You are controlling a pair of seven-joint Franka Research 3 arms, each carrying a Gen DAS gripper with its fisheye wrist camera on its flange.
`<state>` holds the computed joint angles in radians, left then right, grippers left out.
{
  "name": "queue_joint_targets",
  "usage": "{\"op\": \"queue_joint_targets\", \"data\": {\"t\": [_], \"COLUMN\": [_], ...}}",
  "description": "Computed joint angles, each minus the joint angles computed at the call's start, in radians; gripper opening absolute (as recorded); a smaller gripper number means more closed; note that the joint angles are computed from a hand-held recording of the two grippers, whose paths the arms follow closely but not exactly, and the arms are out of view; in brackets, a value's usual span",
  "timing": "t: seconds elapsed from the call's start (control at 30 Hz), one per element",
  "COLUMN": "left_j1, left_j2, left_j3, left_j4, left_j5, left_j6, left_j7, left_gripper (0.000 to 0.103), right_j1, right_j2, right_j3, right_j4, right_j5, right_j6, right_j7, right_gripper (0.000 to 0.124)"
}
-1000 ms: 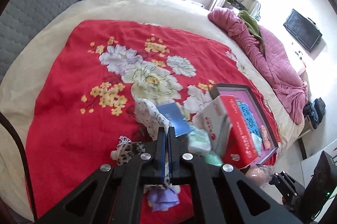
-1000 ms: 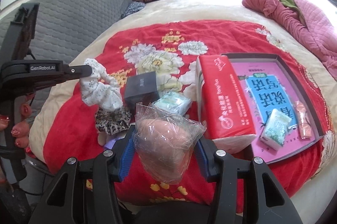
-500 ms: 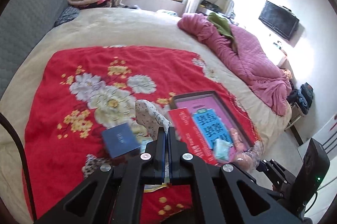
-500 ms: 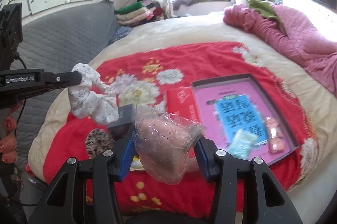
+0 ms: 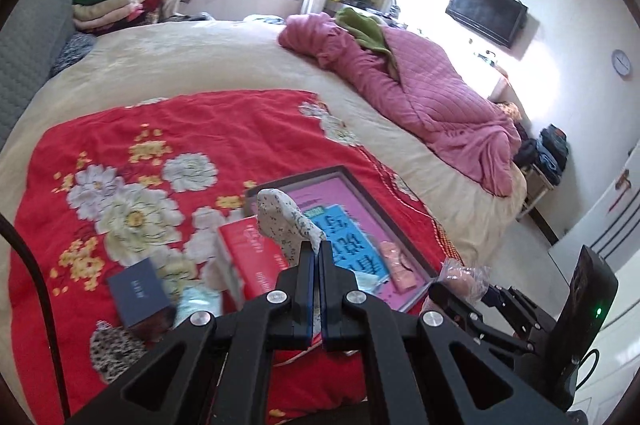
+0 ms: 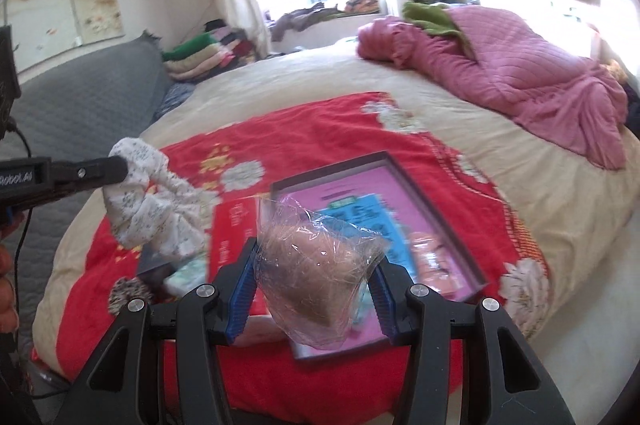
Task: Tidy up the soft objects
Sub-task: 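Lower the floral scrunchie into the tray with the left gripper while the right holds the clear bag above it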
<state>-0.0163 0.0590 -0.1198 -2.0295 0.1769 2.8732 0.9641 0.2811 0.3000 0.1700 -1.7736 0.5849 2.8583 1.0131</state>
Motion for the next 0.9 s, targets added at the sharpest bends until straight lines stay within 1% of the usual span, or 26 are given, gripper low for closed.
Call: {"op": "queue_joint_targets", "data": {"t": [0.2,0.37,0.47,0.5,0.63,0.73,0.87,0.9], "left_j1": [-0.007,0.008,0.007,0.017,0.017,0.031,0.025,0.019], "left_j2": [0.097,0.176,0.213,0.231,0.282,0.322,0.372,0.381], "left_j3": [-0.029,-0.075,-0.087,-0.104,-0.121,-0.147,-0.154,-0.148], "left_j4": [0.089,0.148,0.180,0.198,0.250,0.286,0.334,0.344], "left_j5": [-0.050,-0.139,-0.162,-0.186,-0.215,-0.257,-0.266,-0.260], "left_j6": [-0.005,0.007,0.005,-0.002,-0.022,-0.028,-0.039,-0.046], "left_j7": [0.056,0.141,0.168,0.194,0.227,0.262,0.282,0.278], "left_gripper": [0.002,0.002,0.002,0.002,0.002,0.002,0.002,0.002], "right_j1": [-0.007,-0.020,-0.019,-0.021,-0.024,-0.022,-0.033,-0.039], "right_j2": [0.029,0.052,0.069,0.076,0.093,0.102,0.122,0.128], "right_j3": [-0.039,-0.044,-0.050,-0.049,-0.053,-0.062,-0.062,-0.060], "right_j4": [0.028,0.047,0.060,0.065,0.081,0.087,0.106,0.113], "right_j5": [-0.042,-0.069,-0.094,-0.099,-0.118,-0.136,-0.143,-0.141], "right_j6": [0.003,-0.008,-0.014,-0.017,-0.022,-0.020,-0.024,-0.028], "right_j7": [0.067,0.106,0.131,0.135,0.157,0.178,0.199,0.200], "right_gripper": [0.052,0.052,0.052,0.052,0.052,0.052,0.052,0.052]}}
